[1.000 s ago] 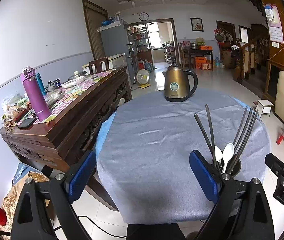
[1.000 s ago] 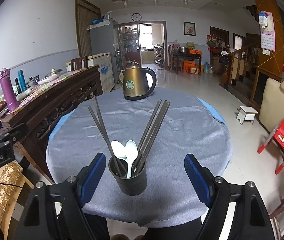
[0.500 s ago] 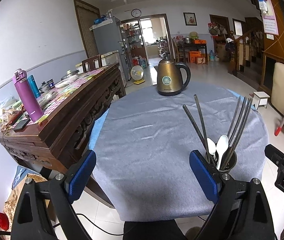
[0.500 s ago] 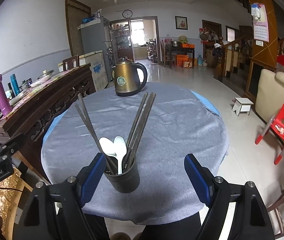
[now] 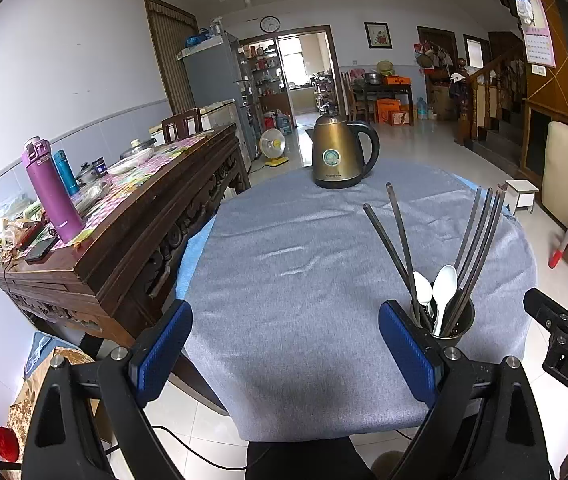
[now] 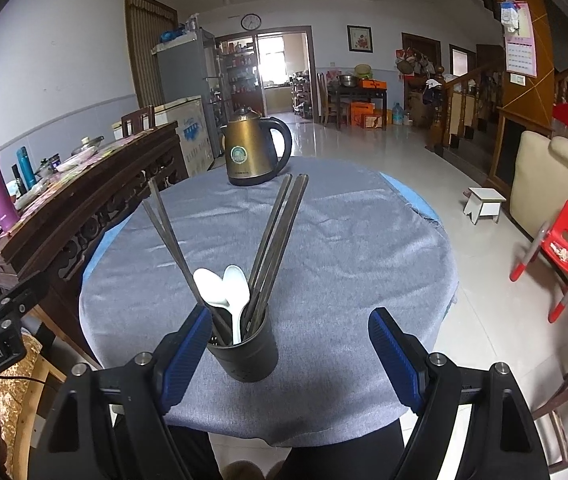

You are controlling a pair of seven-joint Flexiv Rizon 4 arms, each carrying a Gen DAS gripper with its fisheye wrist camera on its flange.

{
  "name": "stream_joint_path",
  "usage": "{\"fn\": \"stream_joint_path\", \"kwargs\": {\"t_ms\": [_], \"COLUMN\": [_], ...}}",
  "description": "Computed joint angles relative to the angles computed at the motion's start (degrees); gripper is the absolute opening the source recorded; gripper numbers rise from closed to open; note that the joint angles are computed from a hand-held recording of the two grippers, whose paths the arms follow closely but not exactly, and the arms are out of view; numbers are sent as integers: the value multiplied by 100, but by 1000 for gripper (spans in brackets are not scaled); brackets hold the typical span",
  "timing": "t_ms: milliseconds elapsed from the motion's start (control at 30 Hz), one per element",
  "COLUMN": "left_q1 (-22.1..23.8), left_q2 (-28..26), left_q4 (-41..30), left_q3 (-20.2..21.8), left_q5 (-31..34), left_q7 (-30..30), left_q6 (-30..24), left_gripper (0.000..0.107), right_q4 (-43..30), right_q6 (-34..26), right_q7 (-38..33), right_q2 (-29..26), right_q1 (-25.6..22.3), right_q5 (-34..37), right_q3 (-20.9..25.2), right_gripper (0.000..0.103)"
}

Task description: Organize utensils

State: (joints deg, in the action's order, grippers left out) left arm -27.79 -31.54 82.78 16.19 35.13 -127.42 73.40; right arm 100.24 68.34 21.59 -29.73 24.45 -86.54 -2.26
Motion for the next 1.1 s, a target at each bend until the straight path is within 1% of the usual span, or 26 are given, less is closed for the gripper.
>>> {"fn": "stream_joint_path", "kwargs": {"t_ms": [200,400,1100], "left_q1": [15,22,65], "left_q2": [-2,-13,-11], "left_q4": [9,-1,49], "left_q3": [-9,-5,-62], "left_q5": [-1,-10,-146], "left_q7": [11,25,202], "left_q6": [19,27,51], "left_gripper": [94,94,94], "right_q4": [-21,-3,12], "right_q6": [-46,40,138], "right_q7": [-220,-412,-576], "right_q2": [-34,-46,-67], "right_q1": [37,84,210], "right_q5": [258,541,733], "right_q3": [14,-23,-128], "right_gripper": [83,83,83]}}
